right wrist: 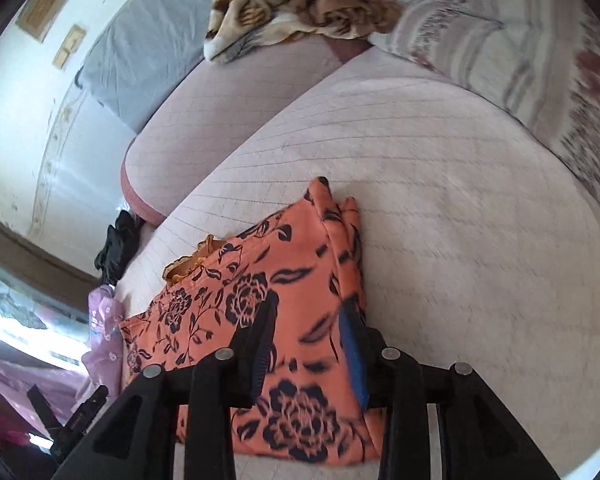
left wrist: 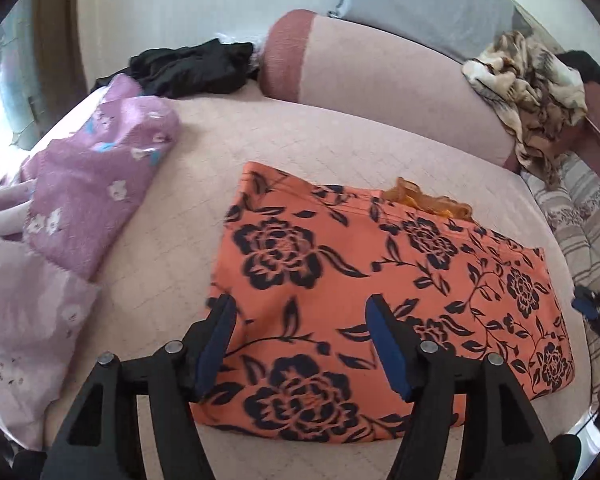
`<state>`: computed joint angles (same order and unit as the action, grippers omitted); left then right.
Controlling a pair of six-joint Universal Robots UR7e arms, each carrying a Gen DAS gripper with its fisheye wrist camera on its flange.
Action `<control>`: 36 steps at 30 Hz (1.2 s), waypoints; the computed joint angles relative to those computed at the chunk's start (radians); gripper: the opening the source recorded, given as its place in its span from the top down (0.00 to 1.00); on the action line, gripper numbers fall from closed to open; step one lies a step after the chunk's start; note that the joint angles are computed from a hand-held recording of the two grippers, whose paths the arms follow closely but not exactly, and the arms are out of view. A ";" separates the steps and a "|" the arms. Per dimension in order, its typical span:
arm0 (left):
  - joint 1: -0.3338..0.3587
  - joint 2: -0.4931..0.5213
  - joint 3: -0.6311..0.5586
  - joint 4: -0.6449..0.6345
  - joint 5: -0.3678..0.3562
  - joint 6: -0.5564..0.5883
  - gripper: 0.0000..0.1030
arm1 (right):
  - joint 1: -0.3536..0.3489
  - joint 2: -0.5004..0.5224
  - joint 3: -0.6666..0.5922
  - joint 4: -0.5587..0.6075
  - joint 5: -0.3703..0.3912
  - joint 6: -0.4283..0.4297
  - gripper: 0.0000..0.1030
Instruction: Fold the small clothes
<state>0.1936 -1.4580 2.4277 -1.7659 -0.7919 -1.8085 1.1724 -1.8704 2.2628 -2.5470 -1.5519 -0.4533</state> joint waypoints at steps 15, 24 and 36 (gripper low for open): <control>0.132 0.265 -0.030 -0.406 -0.023 0.338 0.33 | 0.071 0.242 -0.085 -0.136 -0.230 -0.008 0.94; 0.163 0.296 -0.035 -0.428 -0.013 0.387 0.30 | 0.079 0.277 -0.130 -0.190 -0.138 0.047 0.08; 0.181 0.325 -0.058 -0.417 -0.004 0.398 0.26 | 0.074 0.340 -0.168 -0.112 -0.214 0.059 0.86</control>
<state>0.3746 -1.1333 2.3698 -2.1825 -0.7957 -1.4105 1.2468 -1.5305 2.0950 -2.6588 -1.7656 -0.3944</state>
